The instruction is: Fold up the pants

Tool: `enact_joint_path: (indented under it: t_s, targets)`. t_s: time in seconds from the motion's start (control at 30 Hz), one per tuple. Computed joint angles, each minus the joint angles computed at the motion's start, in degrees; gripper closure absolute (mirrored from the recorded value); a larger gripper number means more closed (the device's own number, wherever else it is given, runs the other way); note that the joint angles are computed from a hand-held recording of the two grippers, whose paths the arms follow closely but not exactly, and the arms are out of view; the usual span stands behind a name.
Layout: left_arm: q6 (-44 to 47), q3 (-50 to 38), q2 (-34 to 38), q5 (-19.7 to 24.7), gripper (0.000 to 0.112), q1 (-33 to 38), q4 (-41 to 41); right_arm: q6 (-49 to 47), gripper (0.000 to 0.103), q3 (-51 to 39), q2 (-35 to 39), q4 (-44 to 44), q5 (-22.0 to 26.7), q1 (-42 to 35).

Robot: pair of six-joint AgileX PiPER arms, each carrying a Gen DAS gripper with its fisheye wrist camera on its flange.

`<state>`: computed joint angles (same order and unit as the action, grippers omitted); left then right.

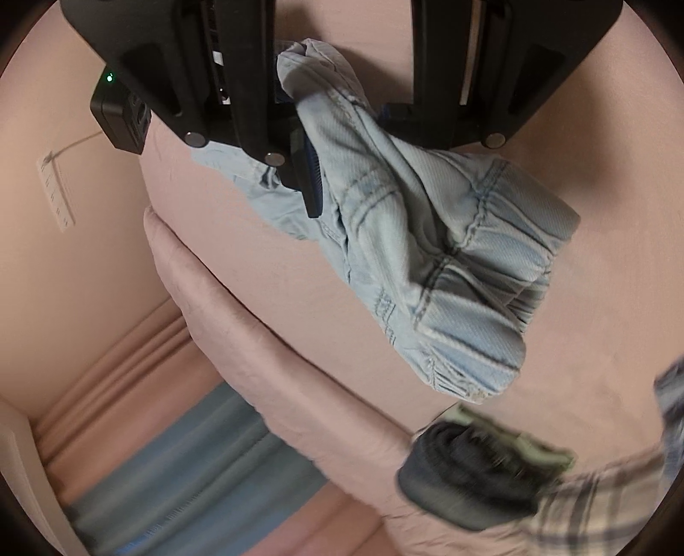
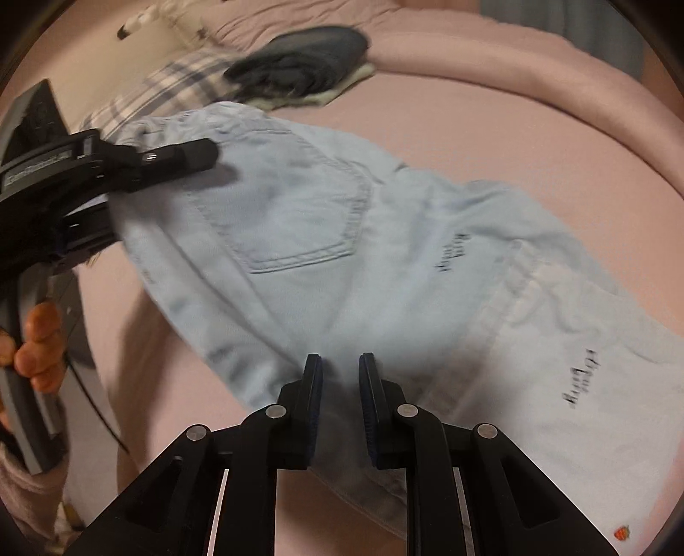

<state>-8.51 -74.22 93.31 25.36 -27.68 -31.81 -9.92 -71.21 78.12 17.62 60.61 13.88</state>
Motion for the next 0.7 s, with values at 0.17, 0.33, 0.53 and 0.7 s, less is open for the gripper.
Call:
enact_joint_path:
  t_s: [0.17, 0.33, 0.53, 0.7]
  targets:
    - [-4.5, -5.8, 2.5, 2.2, 0.092, -3.6, 7.6, -4.5, 0.084, 2.8, 0.3, 4.7, 0.4, -3.4]
    - [-6.4, -11.1, 4.3, 4.1, 0.092, -6.6, 13.2, -7.2, 0.084, 3.7, -1.0, 9.1, 1.3, -6.7]
    - [-5.4, -16.9, 7.7, 7.3, 0.092, -10.5, 17.3, -13.4, 0.084, 6.0, -5.0, 17.8, 4.2, -19.7]
    - [-2.7, -24.0, 12.9, 11.8, 0.092, -13.0, 17.8, -17.7, 0.063, 7.1, -4.5, 25.7, 8.0, -32.6]
